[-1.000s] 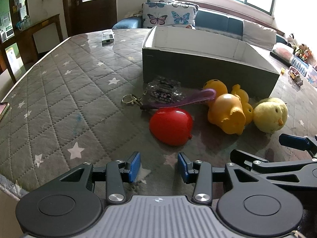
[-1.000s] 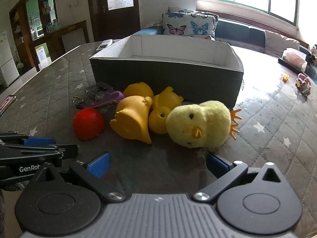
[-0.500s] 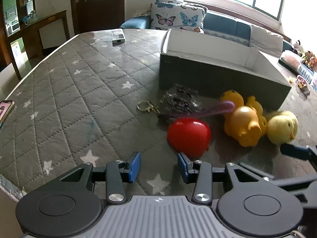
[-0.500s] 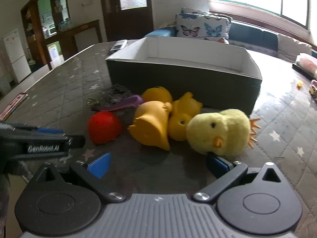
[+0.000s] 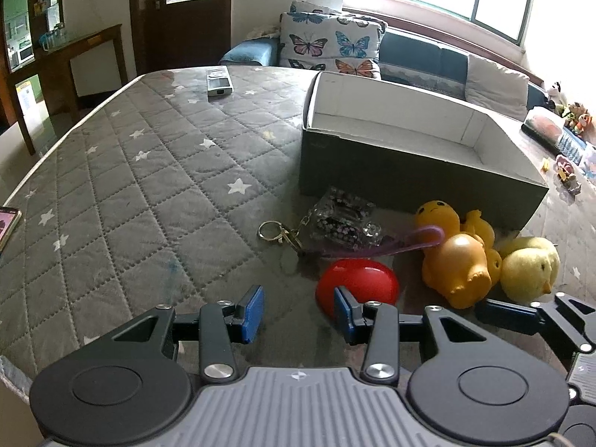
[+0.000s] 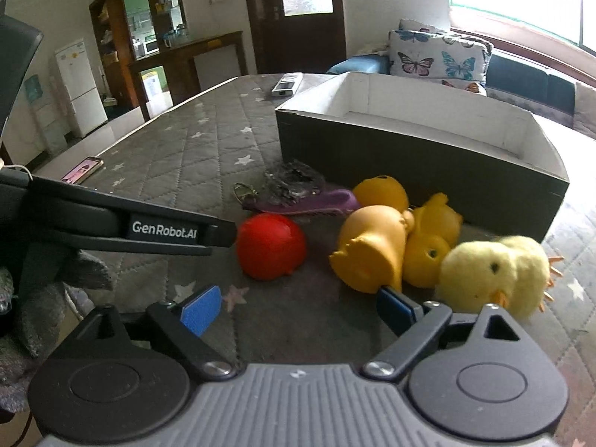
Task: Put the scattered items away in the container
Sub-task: 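Close the left tool's fingers around the red ball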
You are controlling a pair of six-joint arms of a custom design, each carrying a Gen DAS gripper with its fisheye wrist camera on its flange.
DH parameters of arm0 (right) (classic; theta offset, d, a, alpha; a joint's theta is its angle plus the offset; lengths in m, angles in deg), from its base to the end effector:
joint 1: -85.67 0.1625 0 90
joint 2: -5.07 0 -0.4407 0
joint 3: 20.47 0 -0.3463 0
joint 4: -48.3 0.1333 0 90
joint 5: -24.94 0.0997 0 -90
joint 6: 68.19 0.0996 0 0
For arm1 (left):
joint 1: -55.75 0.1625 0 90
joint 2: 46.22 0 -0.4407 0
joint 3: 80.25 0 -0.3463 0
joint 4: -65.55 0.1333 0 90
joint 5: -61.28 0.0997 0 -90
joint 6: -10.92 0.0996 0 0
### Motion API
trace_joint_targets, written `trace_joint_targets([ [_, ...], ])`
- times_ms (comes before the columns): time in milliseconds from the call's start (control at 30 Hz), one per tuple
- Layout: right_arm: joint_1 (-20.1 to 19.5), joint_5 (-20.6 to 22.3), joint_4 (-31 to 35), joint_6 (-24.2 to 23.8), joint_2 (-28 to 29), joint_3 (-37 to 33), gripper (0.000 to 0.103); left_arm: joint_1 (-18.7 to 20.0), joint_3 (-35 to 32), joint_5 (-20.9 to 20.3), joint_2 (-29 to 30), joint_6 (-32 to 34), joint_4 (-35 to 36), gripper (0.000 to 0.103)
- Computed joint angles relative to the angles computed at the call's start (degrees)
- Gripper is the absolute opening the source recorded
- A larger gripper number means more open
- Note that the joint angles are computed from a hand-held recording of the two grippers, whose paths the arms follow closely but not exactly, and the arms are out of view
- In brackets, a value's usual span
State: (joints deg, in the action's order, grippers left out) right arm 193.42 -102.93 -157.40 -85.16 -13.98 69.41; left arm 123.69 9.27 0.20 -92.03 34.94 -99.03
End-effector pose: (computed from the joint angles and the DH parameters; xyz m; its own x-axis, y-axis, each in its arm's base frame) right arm 0.2688 -0.6032 -0.0061 -0.7823 -0.0327 0.6220 -0.4646 0.6957 -0.5478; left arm -0.0901 -0.7056 0.2155 -0.6949 0.4140 -0.5880 0.6626 0.6864 -0.2997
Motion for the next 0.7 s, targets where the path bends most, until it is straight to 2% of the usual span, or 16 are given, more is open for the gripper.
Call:
trace_joint_targets([
  [467,-0.01,2.93,3.73,-0.81,0.51,-1.82,0.088,1.02,-4.12,-2.15,0.61,-0.95,6.23,0.044],
  [567,-0.3,2.72,3.71,-0.37,0.89,-2.46,0.088,1.29,-5.19,-2.3,0.88,-1.54,7.62,0.044],
  [700,-0.35,-0.27,1.96,0.88,0.98,-2.77,0.088,1.52,-5.96,-2.92,0.92,-1.39,8.93,0.044],
])
